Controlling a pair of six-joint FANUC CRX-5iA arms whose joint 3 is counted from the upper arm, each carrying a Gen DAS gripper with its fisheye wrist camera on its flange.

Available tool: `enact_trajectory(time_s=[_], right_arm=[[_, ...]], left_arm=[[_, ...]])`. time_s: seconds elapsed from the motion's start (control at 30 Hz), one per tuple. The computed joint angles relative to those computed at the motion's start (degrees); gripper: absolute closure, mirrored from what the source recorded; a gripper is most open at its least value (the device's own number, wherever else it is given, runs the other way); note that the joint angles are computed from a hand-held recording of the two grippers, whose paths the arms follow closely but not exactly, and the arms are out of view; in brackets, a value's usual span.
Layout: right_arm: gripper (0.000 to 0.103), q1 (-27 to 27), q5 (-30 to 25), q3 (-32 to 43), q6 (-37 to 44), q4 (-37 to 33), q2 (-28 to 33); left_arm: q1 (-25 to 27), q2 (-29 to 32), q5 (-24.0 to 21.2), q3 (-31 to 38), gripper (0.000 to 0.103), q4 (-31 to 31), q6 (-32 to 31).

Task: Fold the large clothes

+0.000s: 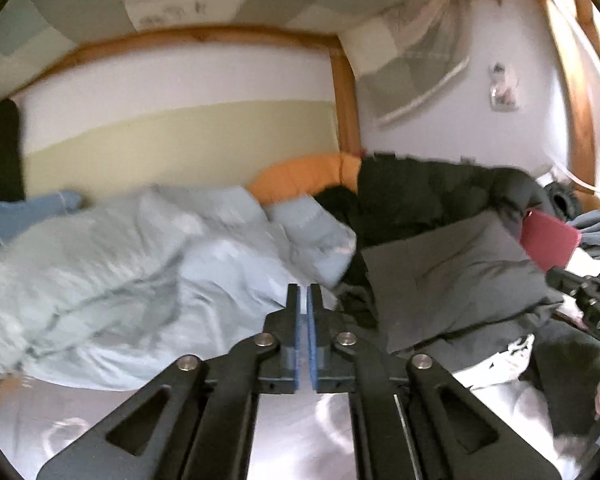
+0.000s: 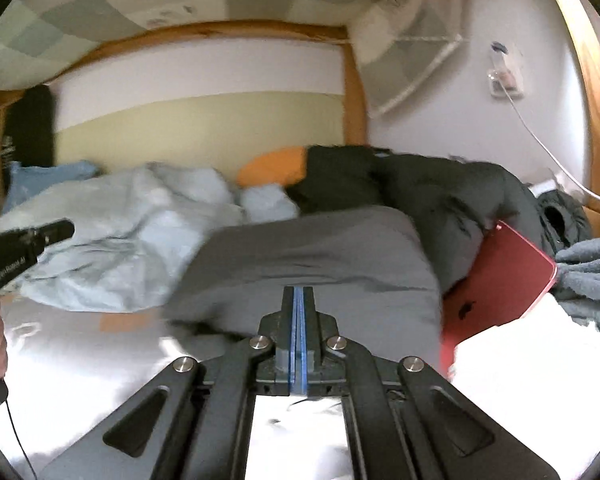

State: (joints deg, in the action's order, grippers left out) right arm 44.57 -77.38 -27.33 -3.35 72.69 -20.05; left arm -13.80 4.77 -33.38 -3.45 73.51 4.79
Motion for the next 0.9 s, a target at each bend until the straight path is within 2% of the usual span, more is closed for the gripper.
enact_trajectory(time_s=[0.07,0.13,0.17,0.2,0.27,0.33,0.37,0.4,0.43,0.47,0.5,0.53,0.6,0.73,0.83,0.87,0.9], right_arm=[[0.099,2.7,-0.6,0.1,-2.9,1.6,1.1],[0.085,5.6,-1.3,-0.4,-7.2,3.6,2.6],[0.082,6.7,-2.2,-0.5,-8.7,4.2,3.5],[0.082,7.9,-3.7,-0.7,-11.0,5.2,5.0],[0.082,10.2,-7.6,-1.5,-15.5,7.4,7.8],[0.082,11.5,-8.3,-2.2,-17.6,7.7,9.8],[0.080,11.9,-8.4,-2.3,-18.3,7.2,10.5],[0.072,12.3,-8.5,-2.4,-19.1,6.3,11.4],[0.053,12.7,-8.8,-2.7,-20.2,5.7,12.0],[0.040,13.2,-10.1,-3.1,-22.0,5.4,12.9],[0.013,13.8,-12.6,-3.2,-23.9,5.5,14.1],[0.001,14.4,-16.2,-3.4,-26.1,6.3,15.8],[0.000,14.6,-19.1,-4.6,-29.1,9.0,17.3],[0.000,12.8,-14.2,-4.4,-27.7,6.9,17.6],[0.000,11.7,-11.2,-4.9,-27.5,4.6,17.6],[0.000,11.3,-10.5,-5.0,-27.4,4.2,17.3],[0.000,10.9,-9.6,-5.2,-27.6,3.8,17.1]], left_arm=[[1.8,-3.0,-1.1,-3.9,0.083,6.2,-5.4],[2.5,-6.0,-0.6,-8.6,0.051,13.0,-12.0],[2.4,-7.2,0.4,-10.8,0.043,15.7,-15.2],[2.3,-8.3,1.6,-12.6,0.029,16.6,-16.8],[2.6,-10.4,2.4,-16.8,0.022,20.3,-20.2],[1.9,-11.7,2.5,-20.9,0.004,26.6,-25.9],[1.5,-11.9,2.3,-22.6,0.001,29.6,-28.7],[0.9,-12.0,2.2,-23.8,0.000,32.8,-31.6],[0.0,-12.1,2.4,-24.9,0.000,36.2,-35.0],[-2.0,-12.2,4.1,-25.9,0.000,41.4,-40.2],[-4.5,-12.7,6.8,-26.5,0.000,47.6,-46.1],[-5.3,-12.5,7.2,-26.7,0.000,50.8,-49.3],[-4.4,-11.3,5.1,-26.7,0.000,49.7,-48.0],[-4.1,-8.7,5.0,-25.7,0.000,50.1,-46.4],[-6.8,-7.7,6.7,-26.0,0.000,58.3,-54.0],[-7.3,-7.4,7.0,-26.3,0.000,59.9,-55.9],[-7.2,-6.8,7.6,-26.3,0.000,58.5,-54.8]])
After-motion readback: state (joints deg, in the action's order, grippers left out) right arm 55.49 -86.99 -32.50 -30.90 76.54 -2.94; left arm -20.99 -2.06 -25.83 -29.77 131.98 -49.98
